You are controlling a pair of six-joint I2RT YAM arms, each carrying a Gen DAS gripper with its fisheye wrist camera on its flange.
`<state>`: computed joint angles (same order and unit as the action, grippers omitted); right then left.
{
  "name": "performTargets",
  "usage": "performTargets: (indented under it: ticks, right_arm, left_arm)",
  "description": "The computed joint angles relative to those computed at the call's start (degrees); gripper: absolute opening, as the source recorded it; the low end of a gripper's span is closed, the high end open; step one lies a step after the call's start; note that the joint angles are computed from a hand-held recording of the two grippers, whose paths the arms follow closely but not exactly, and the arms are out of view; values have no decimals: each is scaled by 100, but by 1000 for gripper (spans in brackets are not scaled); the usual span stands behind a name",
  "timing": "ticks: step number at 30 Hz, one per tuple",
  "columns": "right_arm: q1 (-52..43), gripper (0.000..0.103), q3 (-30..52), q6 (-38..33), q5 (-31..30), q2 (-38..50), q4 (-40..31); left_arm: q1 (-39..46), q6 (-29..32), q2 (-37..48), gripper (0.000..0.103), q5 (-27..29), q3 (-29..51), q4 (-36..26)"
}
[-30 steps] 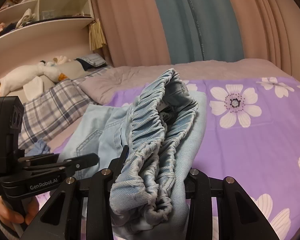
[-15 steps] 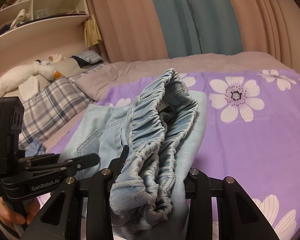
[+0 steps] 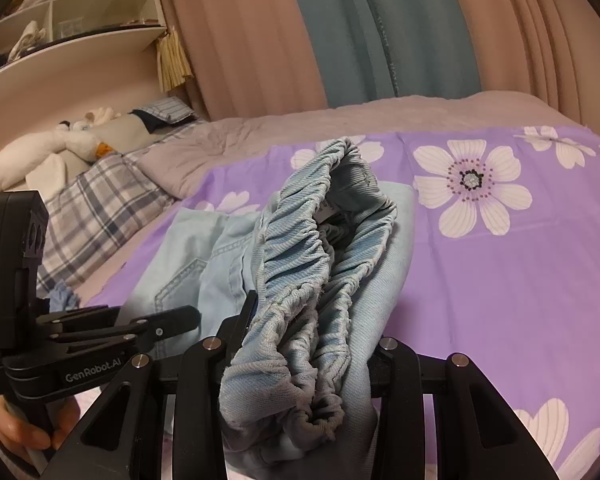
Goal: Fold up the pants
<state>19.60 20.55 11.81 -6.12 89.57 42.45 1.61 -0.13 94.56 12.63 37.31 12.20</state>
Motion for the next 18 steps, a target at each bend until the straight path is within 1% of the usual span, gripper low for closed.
performTargets:
  ticks: [18]
  right_arm:
    - [6, 39, 333, 99, 105, 568, 124]
  left_arm:
    - [-45, 41, 850, 26, -55, 599, 117]
